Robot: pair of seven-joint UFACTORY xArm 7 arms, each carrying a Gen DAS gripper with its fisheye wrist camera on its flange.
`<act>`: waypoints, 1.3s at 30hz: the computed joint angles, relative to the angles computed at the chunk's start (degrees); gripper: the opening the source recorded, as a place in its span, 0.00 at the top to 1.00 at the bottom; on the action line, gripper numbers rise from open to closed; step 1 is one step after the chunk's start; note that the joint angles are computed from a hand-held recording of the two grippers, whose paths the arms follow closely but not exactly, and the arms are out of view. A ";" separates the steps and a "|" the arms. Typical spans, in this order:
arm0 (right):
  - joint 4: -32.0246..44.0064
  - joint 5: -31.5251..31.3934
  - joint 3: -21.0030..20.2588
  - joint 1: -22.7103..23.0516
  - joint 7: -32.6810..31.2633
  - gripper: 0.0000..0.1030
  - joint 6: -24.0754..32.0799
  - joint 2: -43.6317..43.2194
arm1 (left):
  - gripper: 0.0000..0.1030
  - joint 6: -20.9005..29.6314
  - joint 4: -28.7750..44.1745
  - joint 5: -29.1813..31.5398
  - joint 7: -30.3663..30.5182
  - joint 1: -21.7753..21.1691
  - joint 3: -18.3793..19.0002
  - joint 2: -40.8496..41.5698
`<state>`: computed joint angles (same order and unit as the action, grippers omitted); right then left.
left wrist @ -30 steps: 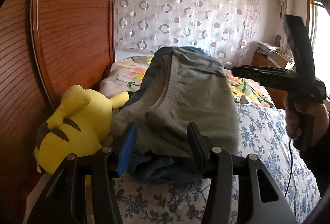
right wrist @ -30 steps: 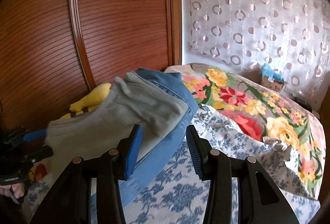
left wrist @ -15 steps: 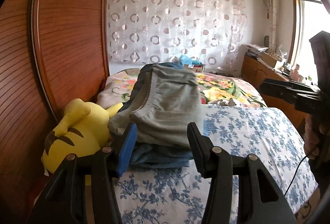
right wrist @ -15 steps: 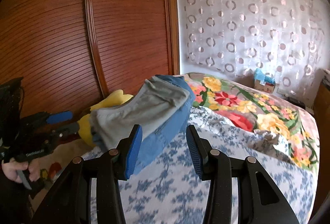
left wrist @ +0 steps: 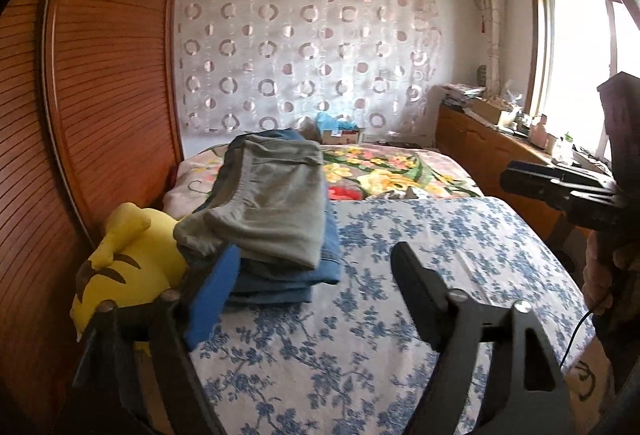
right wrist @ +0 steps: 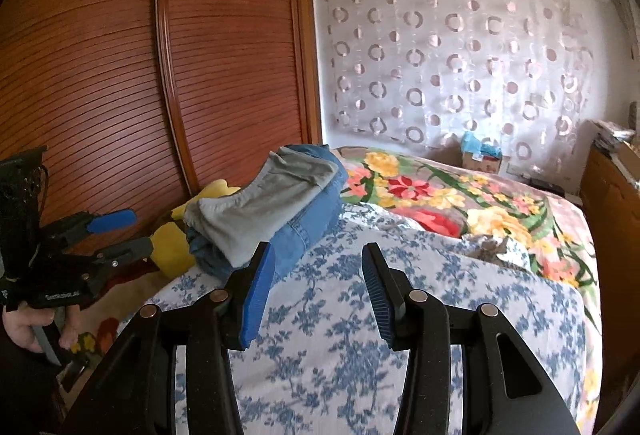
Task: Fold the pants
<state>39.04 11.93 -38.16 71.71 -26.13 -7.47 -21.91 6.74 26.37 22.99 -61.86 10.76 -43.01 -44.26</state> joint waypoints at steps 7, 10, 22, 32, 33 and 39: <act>-6.16 -1.42 11.03 -11.89 5.41 0.51 -1.59 -2.93 | 0.04 2.40 0.72 0.48 1.48 -4.35 0.34 -0.01; -8.10 -2.74 14.38 -15.86 8.07 0.49 -1.34 -4.54 | 0.00 3.54 0.89 0.53 1.27 -5.86 0.42 -0.37; -19.04 -6.30 30.29 -33.83 18.33 0.36 0.08 -17.23 | 0.00 9.12 3.77 1.28 -4.00 -9.20 -2.66 -1.36; -29.83 -7.60 38.84 -43.06 26.63 0.26 6.25 -35.38 | 0.00 11.26 6.88 2.19 -9.15 -11.76 -6.46 1.17; -30.66 -7.77 39.73 -43.95 27.48 0.25 7.50 -37.35 | 0.00 11.61 7.17 2.45 -9.77 -11.83 -6.98 1.26; -33.80 -8.86 44.94 -48.68 33.58 0.22 14.54 -47.95 | 0.00 14.43 8.90 3.73 -12.61 -12.98 -8.93 1.20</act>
<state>5.24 3.07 6.78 23.03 7.45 7.07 -69.86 21.17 35.28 26.72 -74.47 -2.22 -51.93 -43.07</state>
